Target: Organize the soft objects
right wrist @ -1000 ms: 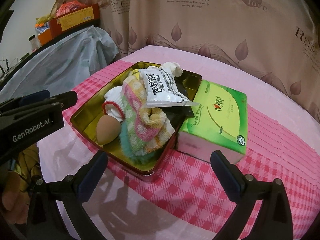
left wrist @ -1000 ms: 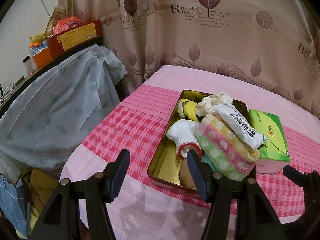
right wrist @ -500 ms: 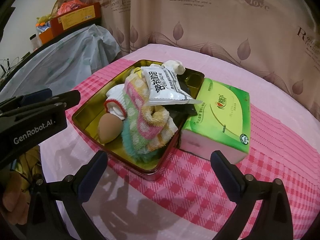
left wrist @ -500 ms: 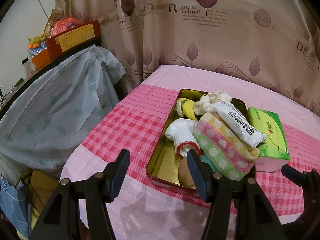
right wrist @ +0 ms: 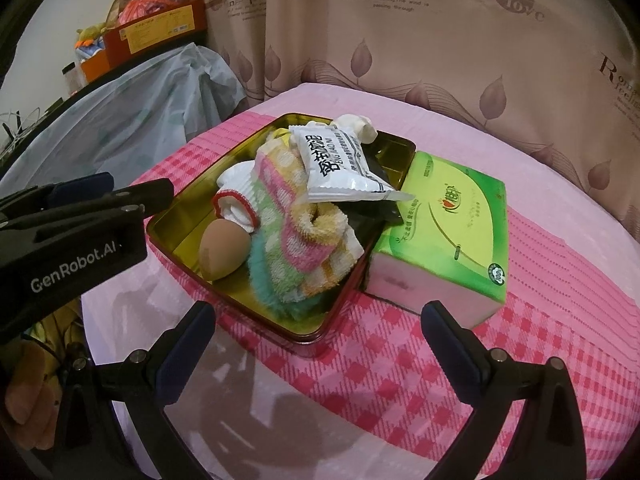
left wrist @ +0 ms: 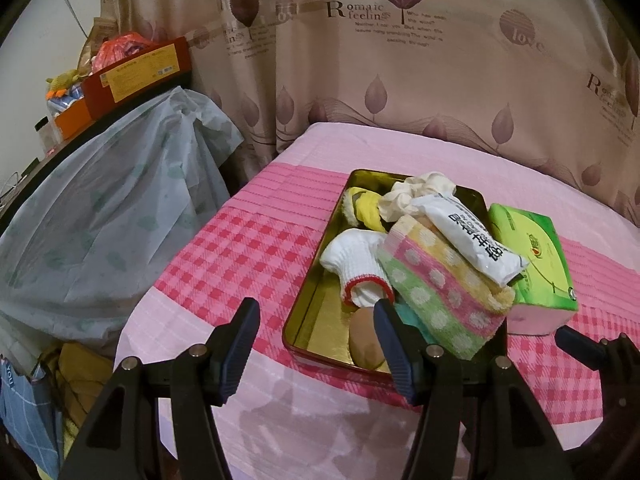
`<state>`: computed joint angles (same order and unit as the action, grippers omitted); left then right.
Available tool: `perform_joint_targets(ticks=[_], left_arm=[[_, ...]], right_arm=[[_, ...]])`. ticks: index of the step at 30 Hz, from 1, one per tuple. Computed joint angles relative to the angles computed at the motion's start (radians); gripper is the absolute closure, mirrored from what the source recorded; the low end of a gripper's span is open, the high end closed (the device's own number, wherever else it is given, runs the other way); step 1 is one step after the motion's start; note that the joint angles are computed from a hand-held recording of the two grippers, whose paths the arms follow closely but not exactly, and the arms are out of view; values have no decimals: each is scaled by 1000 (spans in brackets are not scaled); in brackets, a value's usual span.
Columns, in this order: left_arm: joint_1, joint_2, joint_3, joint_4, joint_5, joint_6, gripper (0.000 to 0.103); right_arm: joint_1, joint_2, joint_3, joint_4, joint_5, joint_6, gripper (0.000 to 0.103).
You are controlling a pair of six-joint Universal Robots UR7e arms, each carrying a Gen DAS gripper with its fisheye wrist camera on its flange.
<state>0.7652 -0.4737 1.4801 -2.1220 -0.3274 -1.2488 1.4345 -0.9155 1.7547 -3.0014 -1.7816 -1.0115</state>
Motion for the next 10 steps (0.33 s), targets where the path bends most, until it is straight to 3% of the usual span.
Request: perform_joint_targets(ticks=[10], left_arm=[[-1, 6, 1, -16, 11, 15, 42]], right_arm=[[0, -1, 2, 0, 0, 1, 2]])
